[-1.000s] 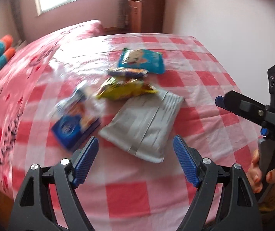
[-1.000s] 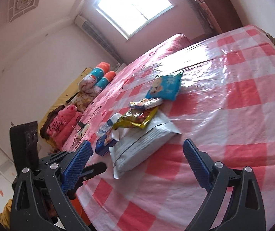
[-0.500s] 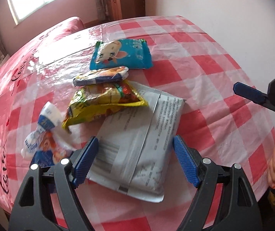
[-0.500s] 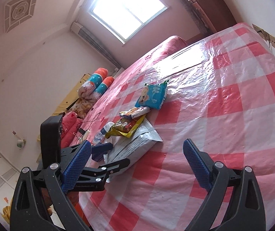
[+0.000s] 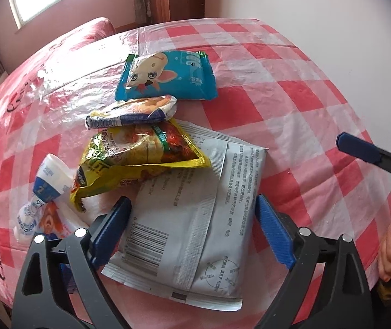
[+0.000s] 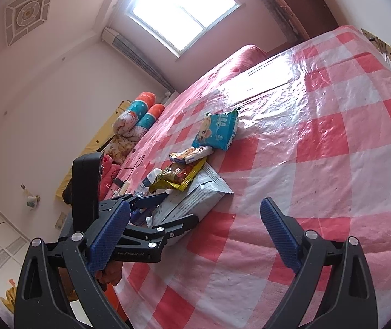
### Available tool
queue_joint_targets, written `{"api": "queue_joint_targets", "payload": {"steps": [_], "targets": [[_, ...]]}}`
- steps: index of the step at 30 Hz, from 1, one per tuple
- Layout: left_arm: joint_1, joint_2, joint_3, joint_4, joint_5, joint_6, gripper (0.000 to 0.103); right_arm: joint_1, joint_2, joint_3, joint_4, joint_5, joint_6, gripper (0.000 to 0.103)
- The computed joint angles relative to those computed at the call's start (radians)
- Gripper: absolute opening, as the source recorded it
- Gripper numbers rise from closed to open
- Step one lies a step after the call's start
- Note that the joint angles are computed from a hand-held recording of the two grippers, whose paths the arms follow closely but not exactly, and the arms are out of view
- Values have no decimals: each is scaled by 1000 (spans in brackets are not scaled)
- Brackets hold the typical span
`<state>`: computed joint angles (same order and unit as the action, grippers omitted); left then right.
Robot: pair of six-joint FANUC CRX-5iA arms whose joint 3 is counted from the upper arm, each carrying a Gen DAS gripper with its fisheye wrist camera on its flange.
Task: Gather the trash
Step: 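Grasp the grey printed mailer bag with the left tool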
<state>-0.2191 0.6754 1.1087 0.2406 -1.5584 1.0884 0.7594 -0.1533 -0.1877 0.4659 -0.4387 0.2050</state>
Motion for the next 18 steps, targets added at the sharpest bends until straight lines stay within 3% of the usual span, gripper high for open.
{"api": "queue_joint_targets", "payload": {"steps": [5, 10, 18], "targets": [[4, -23, -48, 14, 29, 22, 84, -6, -4, 9, -57, 2, 44, 95], [6, -92, -166, 15, 107, 26, 80, -7, -5, 16, -88, 2, 72, 95], [17, -194, -329, 54, 152, 47, 78, -15, 4, 34, -130, -7, 104, 95]]}}
